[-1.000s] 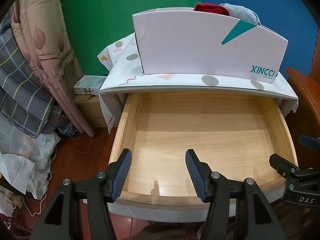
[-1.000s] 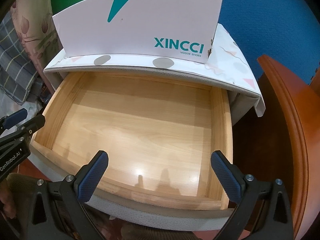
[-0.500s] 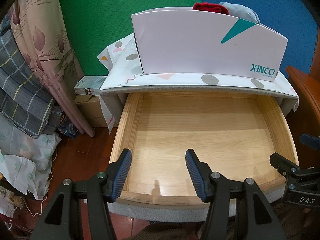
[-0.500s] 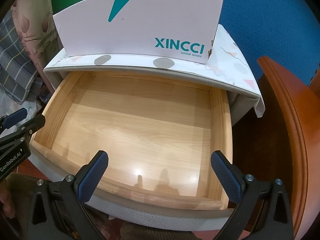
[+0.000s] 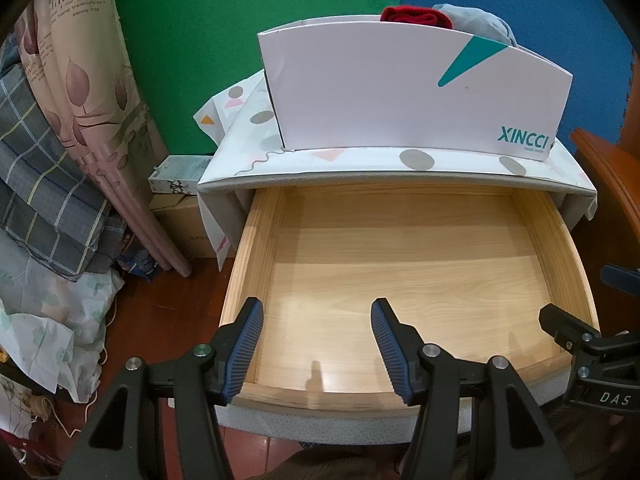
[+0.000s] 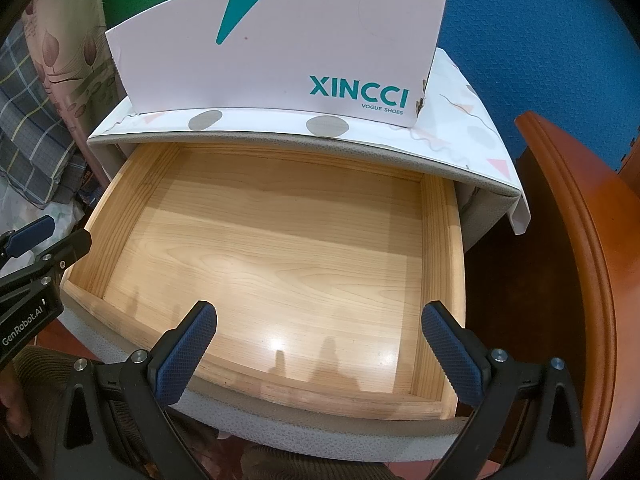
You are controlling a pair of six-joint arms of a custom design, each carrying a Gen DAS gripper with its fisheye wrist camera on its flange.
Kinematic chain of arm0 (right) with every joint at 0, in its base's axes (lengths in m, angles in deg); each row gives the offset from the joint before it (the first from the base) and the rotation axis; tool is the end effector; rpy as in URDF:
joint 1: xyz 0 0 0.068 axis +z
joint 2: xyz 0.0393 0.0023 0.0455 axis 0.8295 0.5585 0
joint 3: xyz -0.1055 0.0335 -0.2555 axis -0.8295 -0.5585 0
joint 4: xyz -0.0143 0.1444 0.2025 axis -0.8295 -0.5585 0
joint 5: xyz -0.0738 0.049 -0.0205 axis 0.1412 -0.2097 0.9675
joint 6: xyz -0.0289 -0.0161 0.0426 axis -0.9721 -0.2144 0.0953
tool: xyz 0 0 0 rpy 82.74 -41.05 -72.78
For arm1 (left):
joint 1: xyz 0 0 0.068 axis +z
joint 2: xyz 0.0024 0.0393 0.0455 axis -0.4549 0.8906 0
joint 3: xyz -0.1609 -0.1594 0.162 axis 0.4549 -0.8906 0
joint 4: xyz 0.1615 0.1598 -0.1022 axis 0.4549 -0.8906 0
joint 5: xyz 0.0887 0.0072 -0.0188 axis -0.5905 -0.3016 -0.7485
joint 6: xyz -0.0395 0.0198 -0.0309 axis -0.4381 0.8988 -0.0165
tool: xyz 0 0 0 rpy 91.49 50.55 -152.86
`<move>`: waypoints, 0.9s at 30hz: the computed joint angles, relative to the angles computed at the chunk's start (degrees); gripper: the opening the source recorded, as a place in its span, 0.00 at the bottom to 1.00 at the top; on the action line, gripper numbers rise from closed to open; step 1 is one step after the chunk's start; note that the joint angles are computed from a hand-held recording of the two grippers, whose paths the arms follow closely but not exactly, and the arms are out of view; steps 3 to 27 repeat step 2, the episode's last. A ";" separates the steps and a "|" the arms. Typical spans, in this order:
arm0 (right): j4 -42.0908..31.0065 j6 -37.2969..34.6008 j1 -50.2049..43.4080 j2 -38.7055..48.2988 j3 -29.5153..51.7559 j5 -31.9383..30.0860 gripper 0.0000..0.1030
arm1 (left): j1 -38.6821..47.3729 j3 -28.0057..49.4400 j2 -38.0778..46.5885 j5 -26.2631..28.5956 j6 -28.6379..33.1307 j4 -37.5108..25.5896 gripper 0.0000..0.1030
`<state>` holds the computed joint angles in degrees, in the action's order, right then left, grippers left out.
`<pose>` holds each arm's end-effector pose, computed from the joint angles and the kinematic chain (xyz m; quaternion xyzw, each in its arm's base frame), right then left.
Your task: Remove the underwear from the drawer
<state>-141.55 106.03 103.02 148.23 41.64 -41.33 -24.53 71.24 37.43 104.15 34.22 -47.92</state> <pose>0.1502 0.1377 0.3359 0.2156 0.9473 -0.0655 0.2276 0.2452 0.0013 0.3194 0.2805 0.9049 -0.0364 0.3179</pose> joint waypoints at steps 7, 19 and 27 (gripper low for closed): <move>-0.03 0.03 0.03 0.01 0.02 0.01 0.99 | -0.09 -0.08 -0.08 -0.26 -0.07 0.13 0.56; -0.03 0.03 0.03 0.01 0.02 0.01 0.99 | -0.09 -0.08 -0.08 -0.26 -0.07 0.13 0.56; -0.03 0.03 0.03 0.01 0.02 0.01 0.99 | -0.09 -0.08 -0.08 -0.26 -0.07 0.13 0.56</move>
